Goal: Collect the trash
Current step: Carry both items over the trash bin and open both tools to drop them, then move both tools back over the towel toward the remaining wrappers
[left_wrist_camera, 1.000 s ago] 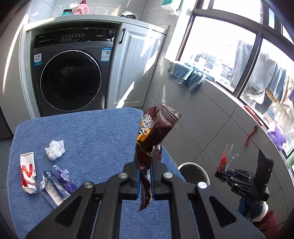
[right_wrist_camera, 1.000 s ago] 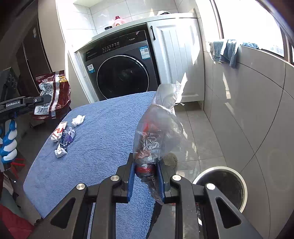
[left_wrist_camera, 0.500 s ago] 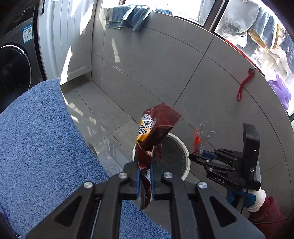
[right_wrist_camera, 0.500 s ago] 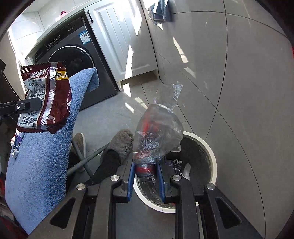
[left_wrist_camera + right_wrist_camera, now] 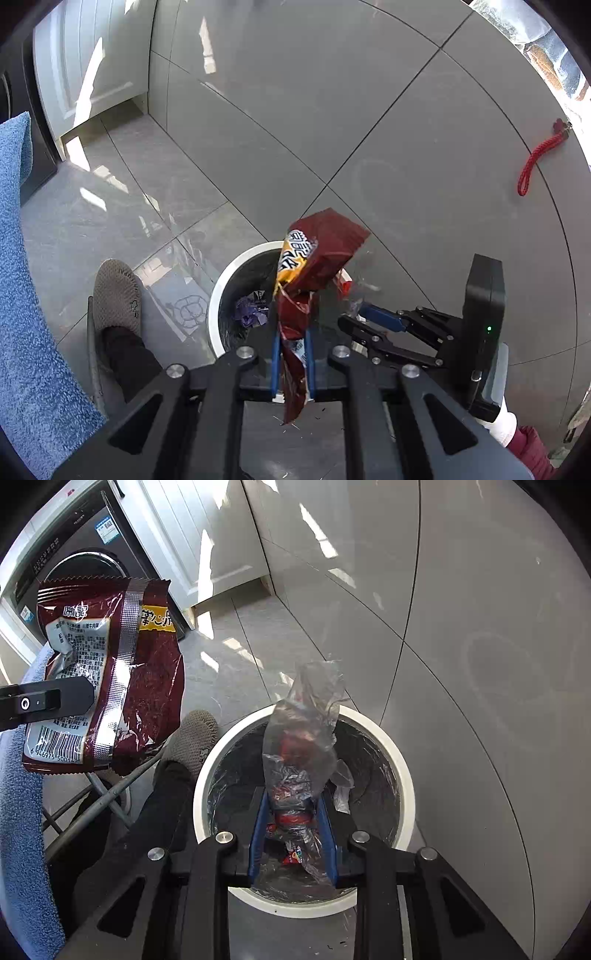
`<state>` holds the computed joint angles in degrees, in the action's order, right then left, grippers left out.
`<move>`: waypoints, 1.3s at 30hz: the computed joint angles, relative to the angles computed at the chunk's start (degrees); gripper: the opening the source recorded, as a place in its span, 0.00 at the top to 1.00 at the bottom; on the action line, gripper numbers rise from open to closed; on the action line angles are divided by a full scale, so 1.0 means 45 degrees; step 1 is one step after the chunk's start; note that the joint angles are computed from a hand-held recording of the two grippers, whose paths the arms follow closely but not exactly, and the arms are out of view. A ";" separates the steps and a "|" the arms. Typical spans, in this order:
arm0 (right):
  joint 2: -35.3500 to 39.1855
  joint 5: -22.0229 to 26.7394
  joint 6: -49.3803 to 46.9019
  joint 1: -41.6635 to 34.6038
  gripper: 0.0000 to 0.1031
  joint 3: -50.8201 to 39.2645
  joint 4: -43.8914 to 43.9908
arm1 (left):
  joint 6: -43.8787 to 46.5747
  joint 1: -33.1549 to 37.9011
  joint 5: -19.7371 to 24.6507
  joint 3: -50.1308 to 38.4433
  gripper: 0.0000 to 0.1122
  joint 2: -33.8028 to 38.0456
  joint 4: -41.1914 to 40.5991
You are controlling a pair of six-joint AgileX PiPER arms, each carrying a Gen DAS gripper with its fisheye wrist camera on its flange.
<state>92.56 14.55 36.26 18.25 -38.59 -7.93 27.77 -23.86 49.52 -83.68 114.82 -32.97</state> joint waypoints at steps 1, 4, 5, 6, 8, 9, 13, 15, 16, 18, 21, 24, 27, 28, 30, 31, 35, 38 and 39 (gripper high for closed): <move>0.0027 0.0081 0.0443 0.0021 0.66 0.0009 -0.0385 | -0.0096 -0.0031 0.0079 -0.0146 0.82 0.0190 -0.0094; -0.0020 0.0325 0.1246 -0.0063 0.63 0.0100 -0.1102 | -0.0044 0.0087 0.0325 -0.0419 0.65 0.0569 -0.0736; -0.0069 0.0381 0.1369 -0.0112 0.63 0.0165 -0.1213 | 0.0020 0.0128 0.0397 -0.0425 0.65 0.0603 -0.0931; -0.0135 0.0429 0.1554 -0.0134 0.63 0.0241 -0.1364 | 0.0035 0.0142 0.0480 -0.0462 0.65 0.0624 -0.1035; -0.0337 0.0596 0.1664 -0.0129 0.63 0.0319 -0.1382 | 0.0242 0.0236 0.0525 -0.0332 0.65 0.0458 -0.1118; -0.0454 0.0662 0.1735 -0.0126 0.63 0.0362 -0.1432 | 0.0448 0.0334 0.0546 -0.0237 0.65 0.0330 -0.1180; -0.1143 0.1096 0.3781 0.0626 0.63 0.0531 -0.2935 | 0.0968 0.0728 0.0299 0.0419 0.65 -0.0571 -0.1261; -0.1556 0.1433 0.4398 0.0920 0.63 0.0475 -0.3366 | 0.1220 0.1040 0.0080 0.0970 0.65 -0.1287 -0.1224; -0.1755 0.1600 0.4975 0.1172 0.62 0.0454 -0.3824 | 0.1343 0.1201 -0.0069 0.1260 0.65 -0.1648 -0.1217; -0.2273 0.2062 0.5535 0.1626 0.63 0.0299 -0.4216 | 0.1556 0.1611 -0.0384 0.1920 0.65 -0.2483 -0.1167; -0.2874 0.2801 0.6364 0.2432 0.62 -0.0206 -0.4859 | 0.2017 0.2425 -0.0712 0.2828 0.65 -0.3694 -0.1421; -0.3181 0.3711 0.6990 0.3453 0.62 -0.1035 -0.5483 | 0.2746 0.3462 -0.0649 0.3549 0.65 -0.4807 -0.1833; -0.3093 0.4555 0.7501 0.4559 0.62 -0.2103 -0.6108 | 0.3403 0.4708 0.0151 0.3872 0.65 -0.5660 -0.2003; -0.3023 0.4760 0.7649 0.4915 0.62 -0.2489 -0.6337 | 0.3666 0.5128 0.0389 0.3973 0.65 -0.5934 -0.1979; -0.2851 0.5155 0.7939 0.5565 0.62 -0.3234 -0.6715 | 0.4196 0.5956 0.0827 0.4192 0.65 -0.6554 -0.1854; -0.2728 0.5350 0.8094 0.5900 0.62 -0.3649 -0.6911 | 0.4462 0.6371 0.0995 0.4303 0.65 -0.6827 -0.1824; -0.2170 0.6063 0.8327 0.7010 0.62 -0.5208 -0.7432 | 0.5757 0.8670 0.2303 0.4366 0.65 -0.7628 -0.2021; -0.1498 0.6648 0.8194 0.7747 0.62 -0.6558 -0.7619 | 0.6406 1.0473 0.3257 0.4303 0.65 -0.7832 -0.2290; -0.1304 0.6842 0.8168 0.7969 0.62 -0.6935 -0.7694 | 0.6637 1.1141 0.3650 0.4203 0.65 -0.7766 -0.2405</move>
